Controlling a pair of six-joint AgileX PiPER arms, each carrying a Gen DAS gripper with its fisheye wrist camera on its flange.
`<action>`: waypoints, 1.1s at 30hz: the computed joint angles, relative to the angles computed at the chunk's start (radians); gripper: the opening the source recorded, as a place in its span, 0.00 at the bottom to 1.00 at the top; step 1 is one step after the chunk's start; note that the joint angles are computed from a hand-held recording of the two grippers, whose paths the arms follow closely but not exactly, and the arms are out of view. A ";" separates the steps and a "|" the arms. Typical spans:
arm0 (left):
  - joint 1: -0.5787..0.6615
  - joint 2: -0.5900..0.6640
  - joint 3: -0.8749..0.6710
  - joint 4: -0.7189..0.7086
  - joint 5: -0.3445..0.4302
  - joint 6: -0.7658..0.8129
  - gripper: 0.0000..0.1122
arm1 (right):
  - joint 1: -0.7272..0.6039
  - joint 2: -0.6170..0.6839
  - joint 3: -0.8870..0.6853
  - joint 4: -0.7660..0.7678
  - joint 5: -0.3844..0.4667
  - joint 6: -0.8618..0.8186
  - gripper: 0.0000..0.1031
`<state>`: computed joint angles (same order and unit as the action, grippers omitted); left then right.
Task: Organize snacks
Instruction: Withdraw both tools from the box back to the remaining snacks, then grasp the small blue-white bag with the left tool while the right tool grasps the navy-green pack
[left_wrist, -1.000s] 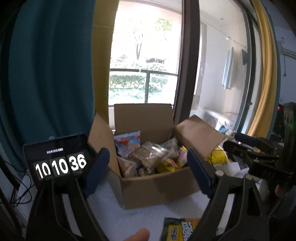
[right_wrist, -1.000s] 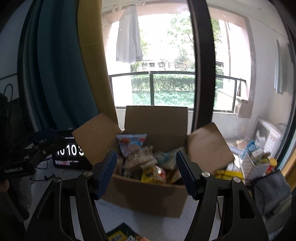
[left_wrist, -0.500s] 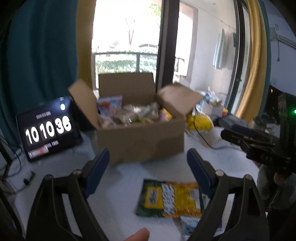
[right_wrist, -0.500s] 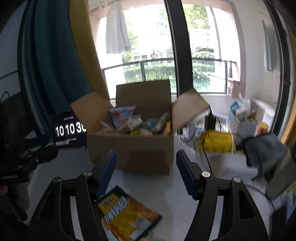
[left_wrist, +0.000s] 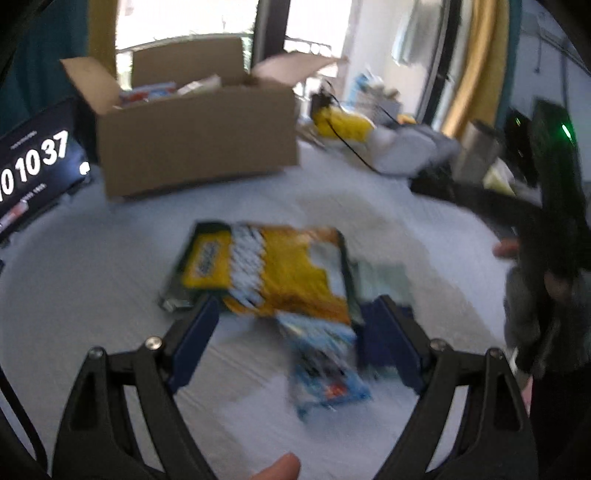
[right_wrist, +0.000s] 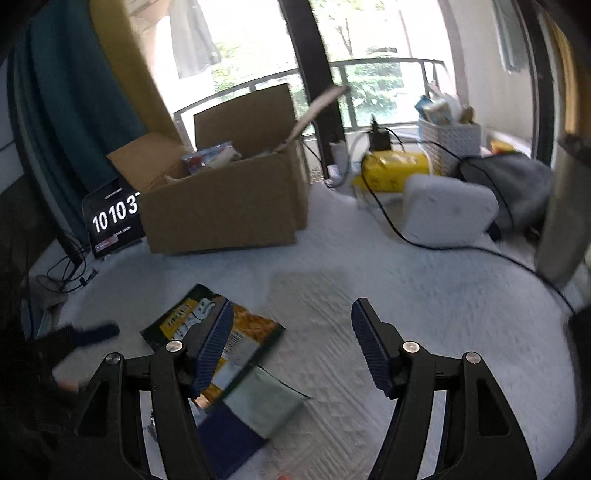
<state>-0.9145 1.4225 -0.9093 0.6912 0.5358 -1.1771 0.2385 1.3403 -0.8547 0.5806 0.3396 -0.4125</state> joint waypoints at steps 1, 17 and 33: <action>-0.009 0.006 -0.003 -0.004 0.006 0.006 0.77 | -0.010 0.000 0.004 0.022 0.003 -0.019 0.68; 0.017 0.120 -0.016 0.005 0.090 0.063 0.75 | -0.026 0.057 0.043 0.128 0.043 -0.078 0.68; 0.100 0.031 0.081 -0.121 -0.052 0.230 0.35 | 0.116 0.139 -0.048 -0.198 0.054 0.269 0.68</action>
